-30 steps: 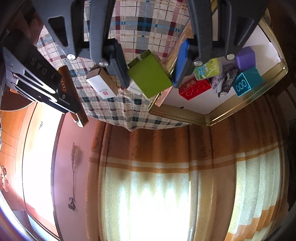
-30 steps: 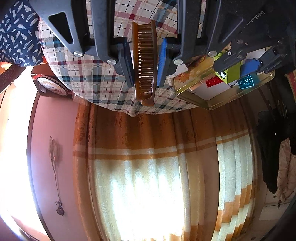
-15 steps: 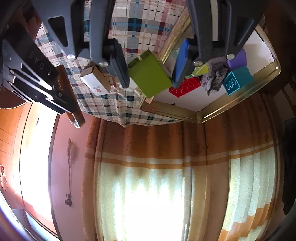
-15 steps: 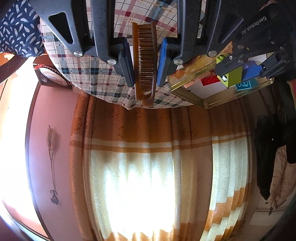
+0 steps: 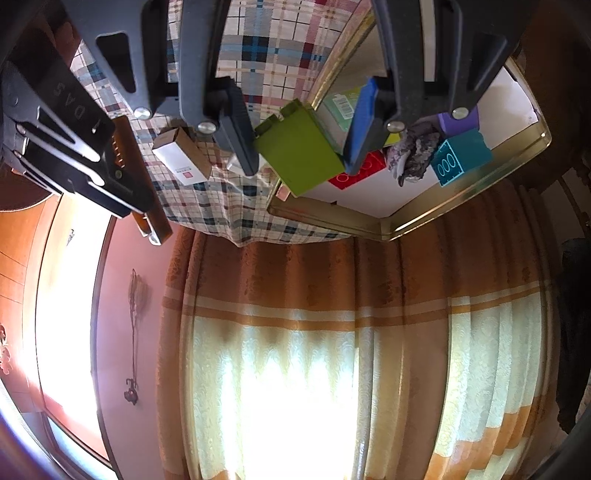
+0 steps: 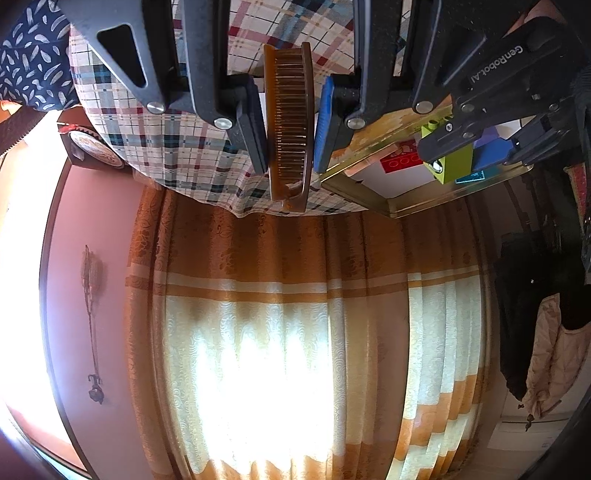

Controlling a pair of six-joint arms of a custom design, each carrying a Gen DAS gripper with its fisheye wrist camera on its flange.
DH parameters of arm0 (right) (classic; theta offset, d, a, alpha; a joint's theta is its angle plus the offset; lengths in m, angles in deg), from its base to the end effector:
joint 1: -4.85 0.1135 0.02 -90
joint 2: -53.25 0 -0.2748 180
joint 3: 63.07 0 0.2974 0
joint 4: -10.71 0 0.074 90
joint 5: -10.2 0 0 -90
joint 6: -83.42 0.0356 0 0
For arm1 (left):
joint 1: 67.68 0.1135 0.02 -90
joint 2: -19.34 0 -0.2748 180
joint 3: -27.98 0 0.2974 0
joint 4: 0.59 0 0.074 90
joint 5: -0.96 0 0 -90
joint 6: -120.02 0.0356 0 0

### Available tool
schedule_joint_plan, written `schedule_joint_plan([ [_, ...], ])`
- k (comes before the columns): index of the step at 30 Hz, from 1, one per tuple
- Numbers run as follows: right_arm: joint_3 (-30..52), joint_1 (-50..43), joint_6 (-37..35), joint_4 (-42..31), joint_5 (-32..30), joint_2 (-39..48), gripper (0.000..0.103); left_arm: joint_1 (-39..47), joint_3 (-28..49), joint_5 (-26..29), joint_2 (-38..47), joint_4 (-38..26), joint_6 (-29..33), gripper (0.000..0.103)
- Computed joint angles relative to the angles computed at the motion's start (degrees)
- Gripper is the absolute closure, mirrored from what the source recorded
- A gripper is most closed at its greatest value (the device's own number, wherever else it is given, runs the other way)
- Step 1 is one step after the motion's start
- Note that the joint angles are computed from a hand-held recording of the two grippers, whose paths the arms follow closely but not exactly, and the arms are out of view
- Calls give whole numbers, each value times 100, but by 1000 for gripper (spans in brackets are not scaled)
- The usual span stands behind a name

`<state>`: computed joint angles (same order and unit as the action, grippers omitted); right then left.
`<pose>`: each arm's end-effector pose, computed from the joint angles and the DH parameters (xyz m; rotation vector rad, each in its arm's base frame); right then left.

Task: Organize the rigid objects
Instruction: 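Carry the green brick and brown comb over the gold tin with both grippers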

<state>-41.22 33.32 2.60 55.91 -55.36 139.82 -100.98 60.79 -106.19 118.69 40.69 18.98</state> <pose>0.2100 0.0971 0.0833 -0.0310 1.8799 0.0427 0.2404 -0.1454 0.0657 0.1972 1.9864 -0.1978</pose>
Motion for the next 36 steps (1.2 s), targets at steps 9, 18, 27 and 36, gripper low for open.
schedule_joint_plan([
  [9, 46, 291, -40, 89, 84, 89, 75, 93, -130, 3, -43, 203, 69, 56],
  [18, 112, 563, -46, 116, 240, 176, 75, 257, -252, 58, -94, 352, 118, 56],
  [27, 167, 668, -20, 137, 247, 266, 75, 379, -303, 169, -94, 427, 156, 56],
  [36, 174, 735, 3, 195, 218, 309, 75, 341, -401, 92, -92, 603, 202, 56],
])
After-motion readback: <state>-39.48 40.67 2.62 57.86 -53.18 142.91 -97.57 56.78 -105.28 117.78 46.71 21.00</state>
